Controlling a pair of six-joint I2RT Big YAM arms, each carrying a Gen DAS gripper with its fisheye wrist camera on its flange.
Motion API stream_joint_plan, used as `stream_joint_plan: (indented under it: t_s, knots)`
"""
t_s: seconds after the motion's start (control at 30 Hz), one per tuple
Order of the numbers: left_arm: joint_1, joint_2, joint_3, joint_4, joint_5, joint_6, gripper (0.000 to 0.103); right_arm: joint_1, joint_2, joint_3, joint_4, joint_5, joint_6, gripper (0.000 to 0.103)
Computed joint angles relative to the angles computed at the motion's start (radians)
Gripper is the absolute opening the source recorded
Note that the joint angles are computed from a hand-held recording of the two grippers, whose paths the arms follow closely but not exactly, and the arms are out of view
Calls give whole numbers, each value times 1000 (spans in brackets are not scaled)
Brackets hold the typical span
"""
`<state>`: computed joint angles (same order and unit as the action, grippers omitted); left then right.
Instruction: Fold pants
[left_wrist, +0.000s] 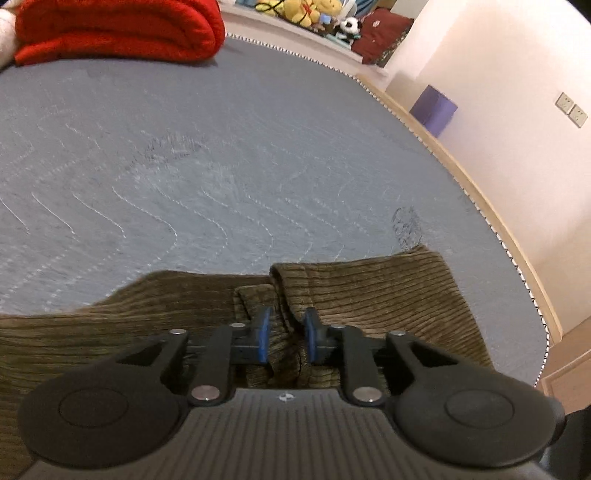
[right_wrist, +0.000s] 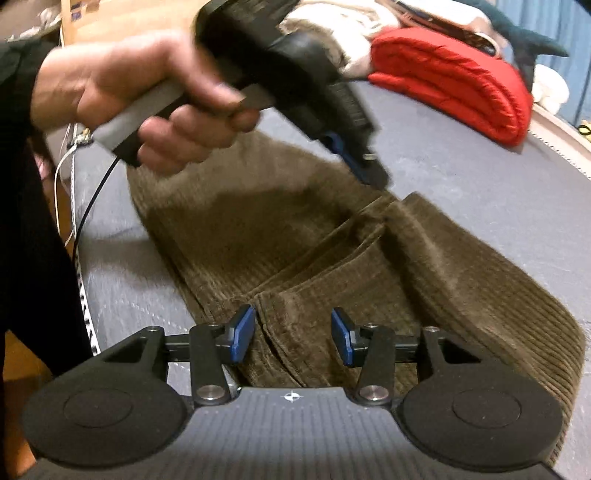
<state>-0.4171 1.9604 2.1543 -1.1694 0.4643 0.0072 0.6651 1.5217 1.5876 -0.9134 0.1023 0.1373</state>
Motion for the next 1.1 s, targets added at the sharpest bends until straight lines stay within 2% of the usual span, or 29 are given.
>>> stream_joint_plan:
  t_s: [0.1, 0.2, 0.27, 0.33, 0.53, 0.7, 0.83, 0.9, 0.93, 0.97, 1.03, 1.1]
  knots:
    - [-8, 36, 46, -26, -3, -18, 27, 4, 30, 20, -32, -12, -30, 48]
    - [-10, 69, 82, -41, 19, -51, 32, 15, 33, 12, -32, -2, -62, 47]
    - [-14, 92, 111, -55, 29, -59, 33, 13, 30, 11, -30, -13, -59, 42]
    - [-19, 104, 129, -66, 31, -53, 36, 11, 24, 3, -23, -33, -53, 27]
    - [-32, 103, 132, -71, 24, -38, 46, 13, 9, -3, -21, -31, -57, 12]
    - [-36, 107, 137, -80, 27, -35, 53, 14, -23, -19, 21, -32, -56, 11]
    - [-40, 122, 149, -84, 33, -63, 53, 11, -72, -62, 105, -44, -38, 11]
    - [-41, 132, 160, -88, 34, -77, 49, 6, -93, -82, 137, -53, -35, 11]
    - [-42, 135, 167, -90, 20, -81, 31, 4, -102, -91, 149, -58, -43, 11]
    - [-43, 141, 184, -102, -7, -72, 8, 2, -112, -100, 160, -64, -50, 11]
    - [-29, 138, 203, -97, 8, -69, 7, 0, -122, -108, 169, -74, -55, 11]
    - [-4, 109, 192, -59, 65, -79, 7, 0, -136, -125, 192, -85, -67, 11]
